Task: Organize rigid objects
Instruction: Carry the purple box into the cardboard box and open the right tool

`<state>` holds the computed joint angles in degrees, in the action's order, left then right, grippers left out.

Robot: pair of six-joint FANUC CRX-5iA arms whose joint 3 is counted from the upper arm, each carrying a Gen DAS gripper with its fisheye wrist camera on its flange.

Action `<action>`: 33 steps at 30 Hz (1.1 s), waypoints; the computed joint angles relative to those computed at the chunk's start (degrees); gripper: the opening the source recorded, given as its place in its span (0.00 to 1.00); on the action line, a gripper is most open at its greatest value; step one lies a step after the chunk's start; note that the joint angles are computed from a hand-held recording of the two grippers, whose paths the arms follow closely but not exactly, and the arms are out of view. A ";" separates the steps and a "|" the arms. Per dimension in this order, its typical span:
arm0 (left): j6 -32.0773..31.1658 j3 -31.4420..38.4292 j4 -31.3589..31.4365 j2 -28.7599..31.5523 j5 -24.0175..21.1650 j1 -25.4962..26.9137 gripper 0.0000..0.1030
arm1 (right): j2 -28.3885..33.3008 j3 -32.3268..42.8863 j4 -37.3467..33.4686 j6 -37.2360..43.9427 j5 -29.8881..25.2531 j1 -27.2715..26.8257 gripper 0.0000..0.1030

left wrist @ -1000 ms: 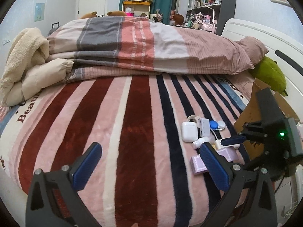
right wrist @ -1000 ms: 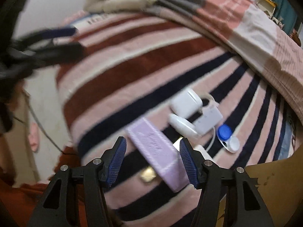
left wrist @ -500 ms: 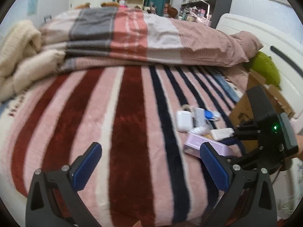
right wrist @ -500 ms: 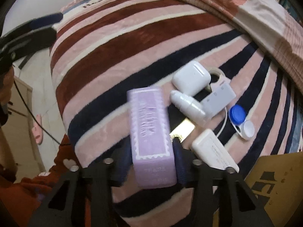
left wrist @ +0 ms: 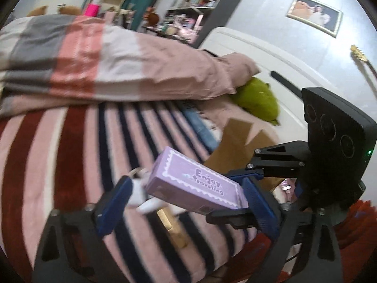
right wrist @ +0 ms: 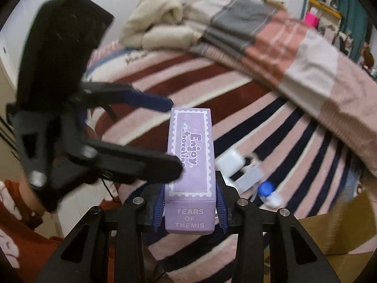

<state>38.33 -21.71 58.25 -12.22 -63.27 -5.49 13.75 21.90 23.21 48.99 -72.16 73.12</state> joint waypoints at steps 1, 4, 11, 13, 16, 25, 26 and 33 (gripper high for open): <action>0.04 1.40 0.51 1.17 -0.35 -1.12 0.78 | -0.83 -0.46 0.76 -0.51 0.01 0.03 0.32; 1.32 6.79 -0.37 4.79 0.26 -5.65 0.66 | -4.18 -3.38 4.60 -3.07 -0.79 0.31 0.32; 5.63 21.05 -3.69 16.04 -0.35 -16.58 0.56 | -13.84 -12.51 7.81 -10.72 -4.00 -0.52 0.32; 7.55 25.20 -5.76 19.33 -0.98 -19.28 0.56 | -16.51 -15.19 8.29 -13.09 -5.32 -0.59 0.32; 11.77 31.62 -9.97 24.04 -2.84 -22.64 0.56 | -20.80 -19.41 7.78 -16.33 -6.92 -0.93 0.32; 19.66 44.00 -18.58 32.91 -8.82 -27.45 0.56 | -28.16 -27.82 4.00 -20.38 -5.43 -2.75 0.31; 20.29 44.70 -19.54 33.24 -9.14 -27.77 0.56 | -28.18 -27.99 3.56 -20.21 -5.77 -2.93 0.31; 20.59 41.38 -21.66 29.42 -6.53 -26.57 0.79 | -25.55 -26.05 2.11 -19.78 -9.94 -3.06 0.41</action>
